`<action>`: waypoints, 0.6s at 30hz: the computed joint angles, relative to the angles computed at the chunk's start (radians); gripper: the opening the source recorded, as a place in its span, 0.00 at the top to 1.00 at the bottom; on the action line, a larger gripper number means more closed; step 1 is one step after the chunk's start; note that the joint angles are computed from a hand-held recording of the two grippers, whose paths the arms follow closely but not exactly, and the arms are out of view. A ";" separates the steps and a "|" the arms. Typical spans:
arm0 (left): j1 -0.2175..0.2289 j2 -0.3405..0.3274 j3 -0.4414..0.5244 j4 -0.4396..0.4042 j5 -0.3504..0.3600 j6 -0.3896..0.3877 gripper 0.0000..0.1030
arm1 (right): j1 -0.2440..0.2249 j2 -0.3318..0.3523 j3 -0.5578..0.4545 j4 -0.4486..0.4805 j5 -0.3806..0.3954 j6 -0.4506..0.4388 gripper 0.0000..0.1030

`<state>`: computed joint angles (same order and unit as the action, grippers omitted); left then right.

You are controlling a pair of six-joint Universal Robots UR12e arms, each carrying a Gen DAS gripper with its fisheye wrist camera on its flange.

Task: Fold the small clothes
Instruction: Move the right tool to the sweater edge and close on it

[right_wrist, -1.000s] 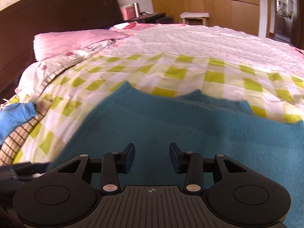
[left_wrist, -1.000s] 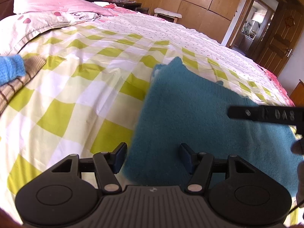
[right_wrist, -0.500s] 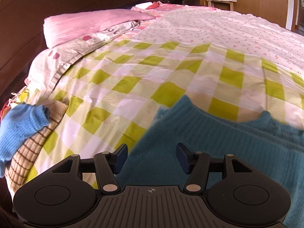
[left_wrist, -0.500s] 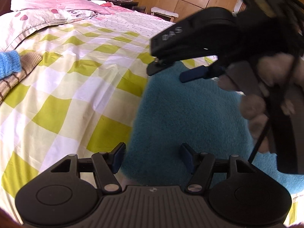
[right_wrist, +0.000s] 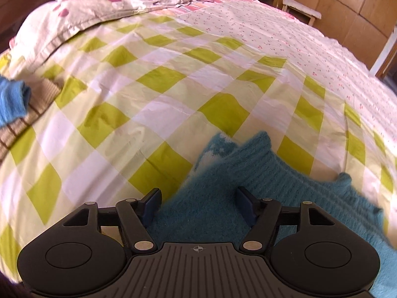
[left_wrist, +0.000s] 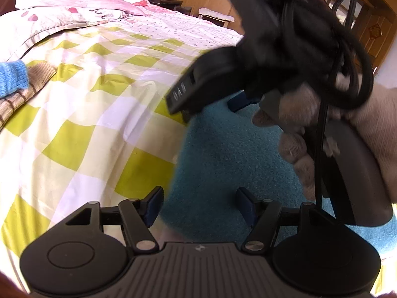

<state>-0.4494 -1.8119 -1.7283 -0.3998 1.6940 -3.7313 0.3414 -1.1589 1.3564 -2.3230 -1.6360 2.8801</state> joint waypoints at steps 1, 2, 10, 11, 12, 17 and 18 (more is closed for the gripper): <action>0.001 0.002 -0.001 -0.002 -0.002 -0.006 0.32 | 0.001 -0.002 0.003 -0.005 -0.005 -0.013 0.44; 0.002 0.004 -0.001 -0.003 -0.005 -0.014 0.32 | -0.001 -0.003 0.004 -0.006 0.000 -0.019 0.47; -0.006 0.009 -0.006 0.001 0.034 -0.046 0.16 | -0.056 -0.032 0.008 0.034 0.158 0.045 0.72; -0.006 0.009 -0.010 0.009 0.036 -0.045 0.15 | -0.065 -0.038 0.014 0.032 0.182 0.053 0.75; -0.008 0.009 -0.010 0.013 0.040 -0.044 0.15 | -0.073 -0.044 0.019 0.029 0.205 0.063 0.77; -0.015 0.004 -0.013 0.029 0.058 -0.021 0.09 | -0.111 -0.069 0.046 0.009 0.306 0.116 0.79; -0.016 0.001 -0.011 0.033 0.057 -0.015 0.10 | -0.118 -0.075 0.053 0.002 0.325 0.124 0.79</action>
